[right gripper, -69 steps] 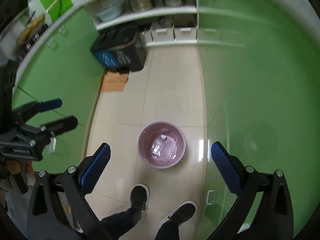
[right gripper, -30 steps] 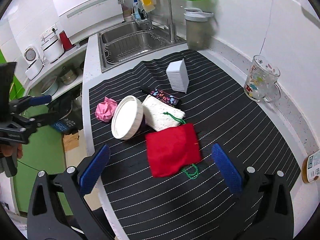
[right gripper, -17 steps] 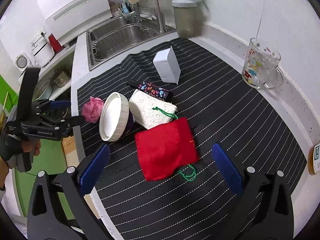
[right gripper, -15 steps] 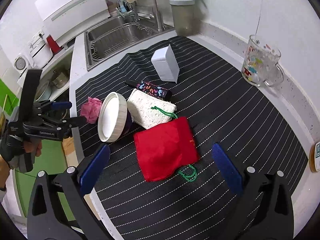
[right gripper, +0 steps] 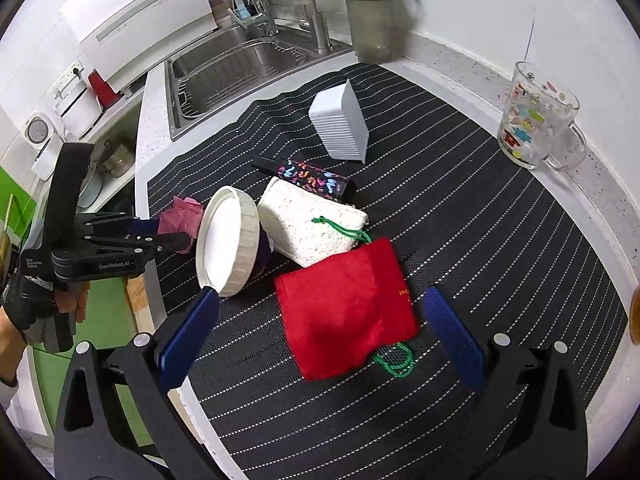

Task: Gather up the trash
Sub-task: 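Grasp the pink tissue with the left tool while the right tool grasps the white plate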

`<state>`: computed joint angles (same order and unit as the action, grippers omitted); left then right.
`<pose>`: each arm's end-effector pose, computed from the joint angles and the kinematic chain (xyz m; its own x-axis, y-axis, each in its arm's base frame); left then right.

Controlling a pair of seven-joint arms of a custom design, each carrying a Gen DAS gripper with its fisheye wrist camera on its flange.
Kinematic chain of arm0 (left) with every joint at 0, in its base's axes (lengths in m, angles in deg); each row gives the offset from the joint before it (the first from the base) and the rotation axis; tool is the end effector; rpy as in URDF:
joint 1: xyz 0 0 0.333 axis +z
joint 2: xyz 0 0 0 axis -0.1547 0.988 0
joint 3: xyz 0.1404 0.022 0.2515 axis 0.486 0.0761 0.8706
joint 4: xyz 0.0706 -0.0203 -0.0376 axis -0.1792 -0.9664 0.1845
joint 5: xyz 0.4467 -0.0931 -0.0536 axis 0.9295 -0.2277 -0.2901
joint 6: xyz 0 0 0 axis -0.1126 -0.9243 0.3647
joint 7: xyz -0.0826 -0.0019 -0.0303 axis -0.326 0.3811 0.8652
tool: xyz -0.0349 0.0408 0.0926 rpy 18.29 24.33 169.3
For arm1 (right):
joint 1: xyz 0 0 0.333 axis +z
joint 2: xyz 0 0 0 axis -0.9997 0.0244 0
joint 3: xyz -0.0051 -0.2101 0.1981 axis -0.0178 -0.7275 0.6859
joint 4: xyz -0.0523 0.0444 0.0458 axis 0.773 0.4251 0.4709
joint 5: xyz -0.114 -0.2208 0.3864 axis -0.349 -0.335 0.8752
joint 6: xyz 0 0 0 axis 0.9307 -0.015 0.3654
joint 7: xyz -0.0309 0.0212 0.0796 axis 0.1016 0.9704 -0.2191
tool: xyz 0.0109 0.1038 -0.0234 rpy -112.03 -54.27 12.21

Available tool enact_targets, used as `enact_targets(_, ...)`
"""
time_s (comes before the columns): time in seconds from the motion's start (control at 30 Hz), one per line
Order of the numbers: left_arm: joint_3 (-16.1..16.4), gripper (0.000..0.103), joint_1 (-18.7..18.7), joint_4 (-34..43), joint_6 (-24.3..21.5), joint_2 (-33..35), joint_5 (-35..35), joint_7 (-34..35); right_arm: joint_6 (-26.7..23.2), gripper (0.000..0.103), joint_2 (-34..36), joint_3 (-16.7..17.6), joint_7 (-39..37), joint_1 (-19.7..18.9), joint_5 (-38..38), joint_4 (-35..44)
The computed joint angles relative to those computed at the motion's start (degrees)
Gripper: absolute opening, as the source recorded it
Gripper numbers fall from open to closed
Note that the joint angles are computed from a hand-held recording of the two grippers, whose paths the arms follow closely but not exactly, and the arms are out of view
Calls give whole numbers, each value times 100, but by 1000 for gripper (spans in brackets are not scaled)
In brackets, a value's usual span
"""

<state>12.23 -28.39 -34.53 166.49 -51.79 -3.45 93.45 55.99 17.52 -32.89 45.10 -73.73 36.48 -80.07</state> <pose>0.4641 -0.2917 0.6373 -0.3331 -0.9096 0.2483 -0.9001 0.2283 -0.3712 0.4530 0.2137 0.7135 0.2203 -0.9589 -0.1789 -0.8768 -0.1143 -0.4670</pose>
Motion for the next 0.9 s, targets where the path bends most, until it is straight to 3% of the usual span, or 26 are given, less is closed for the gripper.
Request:
enact_targets(0.13,10,34,1,-19,53,-124,0,-1,33,100,89,11,-21,44,46,49)
enact_targets(0.67,130,34,92,5,99,-549,277,-110,75,99,955,-50,-57,331,566,548)
enact_targets(0.7,138,34,97,-7,105,-555,274,-117,64,93,992,-55,-74,341,577,576)
enact_targets(0.73,148,34,104,-18,109,-557,271,-124,30,78,1041,-63,-90,350,593,616)
enact_targets(0.9,173,34,115,-81,132,-574,228,-156,-34,52,1175,-140,-229,394,840,690)
